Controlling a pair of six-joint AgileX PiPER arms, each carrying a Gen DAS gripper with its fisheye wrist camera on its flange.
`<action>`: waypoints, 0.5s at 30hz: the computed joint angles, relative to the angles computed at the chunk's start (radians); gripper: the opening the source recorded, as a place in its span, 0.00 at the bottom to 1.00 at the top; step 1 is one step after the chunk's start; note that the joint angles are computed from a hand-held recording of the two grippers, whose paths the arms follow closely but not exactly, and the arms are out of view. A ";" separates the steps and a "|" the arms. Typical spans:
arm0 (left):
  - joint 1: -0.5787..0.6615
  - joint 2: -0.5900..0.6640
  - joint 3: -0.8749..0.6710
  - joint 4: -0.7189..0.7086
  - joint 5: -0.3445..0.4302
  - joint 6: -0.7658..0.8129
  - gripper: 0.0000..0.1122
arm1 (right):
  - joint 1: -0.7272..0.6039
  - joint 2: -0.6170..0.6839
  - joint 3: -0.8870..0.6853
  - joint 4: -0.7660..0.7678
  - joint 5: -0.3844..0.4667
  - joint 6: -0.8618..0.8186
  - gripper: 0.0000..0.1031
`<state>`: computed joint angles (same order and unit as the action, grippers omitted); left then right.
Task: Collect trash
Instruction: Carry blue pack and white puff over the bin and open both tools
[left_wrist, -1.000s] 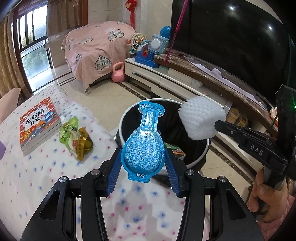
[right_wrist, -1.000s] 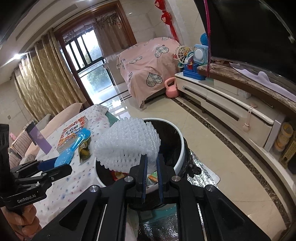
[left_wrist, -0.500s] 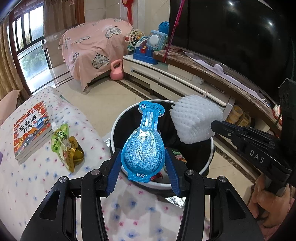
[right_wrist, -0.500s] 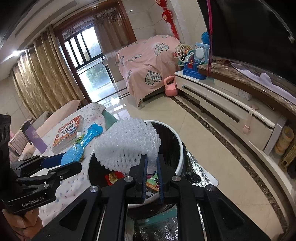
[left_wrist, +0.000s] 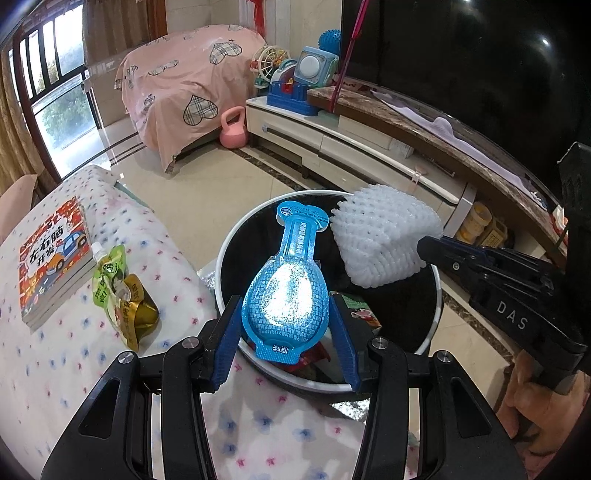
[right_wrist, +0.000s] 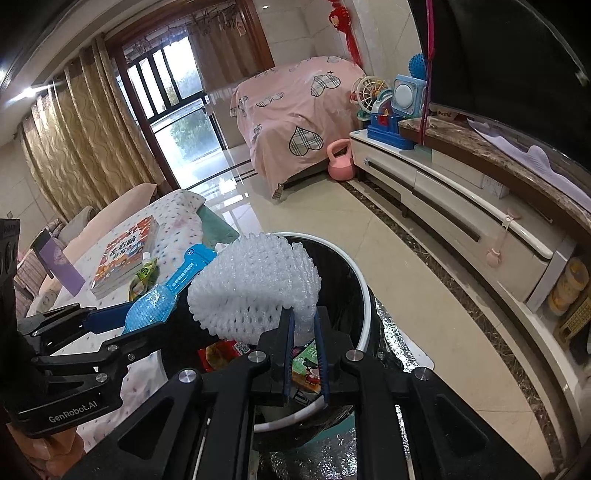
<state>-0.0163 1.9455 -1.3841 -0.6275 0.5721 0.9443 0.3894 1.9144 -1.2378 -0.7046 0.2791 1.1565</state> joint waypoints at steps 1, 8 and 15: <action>-0.001 0.007 -0.009 0.008 0.004 -0.011 0.41 | -0.002 0.002 -0.004 0.017 0.000 -0.018 0.13; -0.007 0.029 -0.036 0.033 0.014 -0.041 0.41 | -0.013 0.032 -0.058 0.156 0.038 -0.180 0.14; -0.010 0.057 -0.078 0.078 0.056 -0.099 0.42 | -0.013 0.049 -0.091 0.231 0.073 -0.273 0.14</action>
<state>-0.0259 2.0021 -1.4624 -0.5490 0.6278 0.8451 0.3762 1.9629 -1.3286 -0.4736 0.3521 0.8837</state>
